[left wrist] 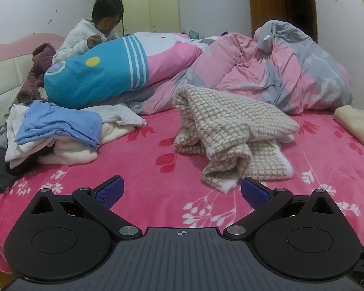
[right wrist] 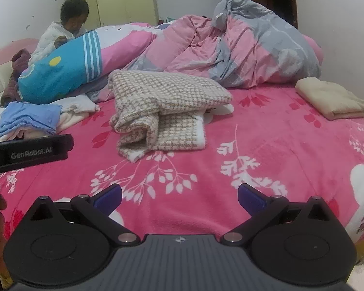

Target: Fold clothes

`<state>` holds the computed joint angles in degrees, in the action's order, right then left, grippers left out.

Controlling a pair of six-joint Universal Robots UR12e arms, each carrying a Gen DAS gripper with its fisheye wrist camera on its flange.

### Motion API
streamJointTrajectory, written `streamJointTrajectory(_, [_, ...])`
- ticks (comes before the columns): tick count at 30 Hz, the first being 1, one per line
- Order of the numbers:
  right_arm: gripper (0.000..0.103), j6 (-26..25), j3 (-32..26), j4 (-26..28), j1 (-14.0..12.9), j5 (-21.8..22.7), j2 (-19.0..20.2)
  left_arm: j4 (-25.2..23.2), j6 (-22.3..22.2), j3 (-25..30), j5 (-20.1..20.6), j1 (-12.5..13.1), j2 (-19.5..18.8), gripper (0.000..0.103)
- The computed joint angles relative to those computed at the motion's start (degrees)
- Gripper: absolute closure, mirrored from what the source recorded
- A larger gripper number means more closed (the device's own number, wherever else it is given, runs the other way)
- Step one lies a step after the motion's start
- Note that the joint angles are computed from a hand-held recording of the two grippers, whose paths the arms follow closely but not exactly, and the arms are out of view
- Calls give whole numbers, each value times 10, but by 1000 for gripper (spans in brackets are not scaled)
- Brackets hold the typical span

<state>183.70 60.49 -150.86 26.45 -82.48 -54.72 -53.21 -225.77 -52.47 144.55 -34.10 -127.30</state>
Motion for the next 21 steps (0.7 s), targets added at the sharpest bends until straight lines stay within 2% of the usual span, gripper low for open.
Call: streamJointTrajectory(21, [0, 24, -43, 38, -22, 66, 32, -103, -29, 82, -17, 7, -39, 0])
